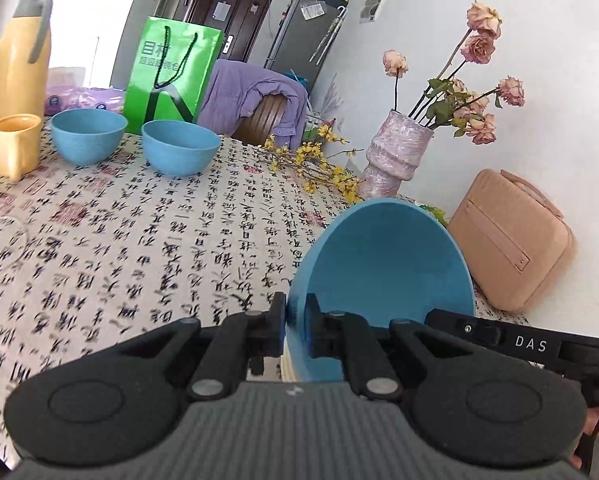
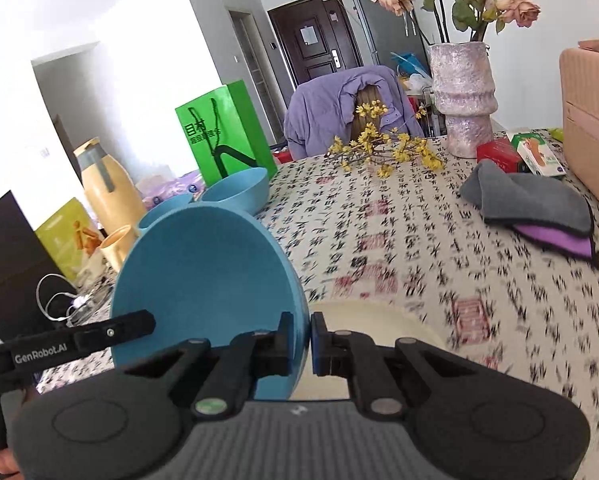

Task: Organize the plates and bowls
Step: 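Lift both blue bowls and carry them toward the plate stacks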

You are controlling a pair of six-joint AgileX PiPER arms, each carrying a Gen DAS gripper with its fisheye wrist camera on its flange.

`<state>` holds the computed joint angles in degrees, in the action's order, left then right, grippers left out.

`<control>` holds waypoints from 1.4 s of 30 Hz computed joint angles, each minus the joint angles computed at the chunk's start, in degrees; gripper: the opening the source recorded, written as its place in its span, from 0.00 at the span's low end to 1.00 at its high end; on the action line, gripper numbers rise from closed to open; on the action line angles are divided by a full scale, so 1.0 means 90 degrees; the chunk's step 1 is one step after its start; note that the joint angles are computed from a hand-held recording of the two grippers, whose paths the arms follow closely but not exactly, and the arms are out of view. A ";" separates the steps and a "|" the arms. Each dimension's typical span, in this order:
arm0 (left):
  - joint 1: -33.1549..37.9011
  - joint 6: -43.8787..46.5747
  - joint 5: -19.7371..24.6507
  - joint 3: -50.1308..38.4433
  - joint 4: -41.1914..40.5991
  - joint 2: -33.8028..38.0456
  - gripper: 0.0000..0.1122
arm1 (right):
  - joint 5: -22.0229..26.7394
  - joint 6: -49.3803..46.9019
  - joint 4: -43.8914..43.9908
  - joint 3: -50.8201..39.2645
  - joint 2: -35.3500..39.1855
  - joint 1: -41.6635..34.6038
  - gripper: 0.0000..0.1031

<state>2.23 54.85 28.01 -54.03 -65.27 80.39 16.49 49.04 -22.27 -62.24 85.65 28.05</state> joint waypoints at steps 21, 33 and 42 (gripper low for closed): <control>0.2676 0.1796 0.1764 0.1291 -0.0701 -0.0894 0.08 | 0.1875 0.6031 -0.5040 0.0207 0.0260 0.3024 0.08; 0.3368 0.1771 0.1778 0.0190 -0.0532 0.0526 0.07 | 0.1166 0.5317 -0.4078 -0.1513 0.2002 0.2711 0.09; 0.3559 0.1363 0.2047 -0.0713 -0.0106 0.1386 0.08 | 0.1434 0.3829 -0.2547 -0.2959 0.2956 0.2631 0.12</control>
<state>34.26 67.11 46.44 -60.44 -66.23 92.87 29.40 83.51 -45.19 -88.86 112.26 51.74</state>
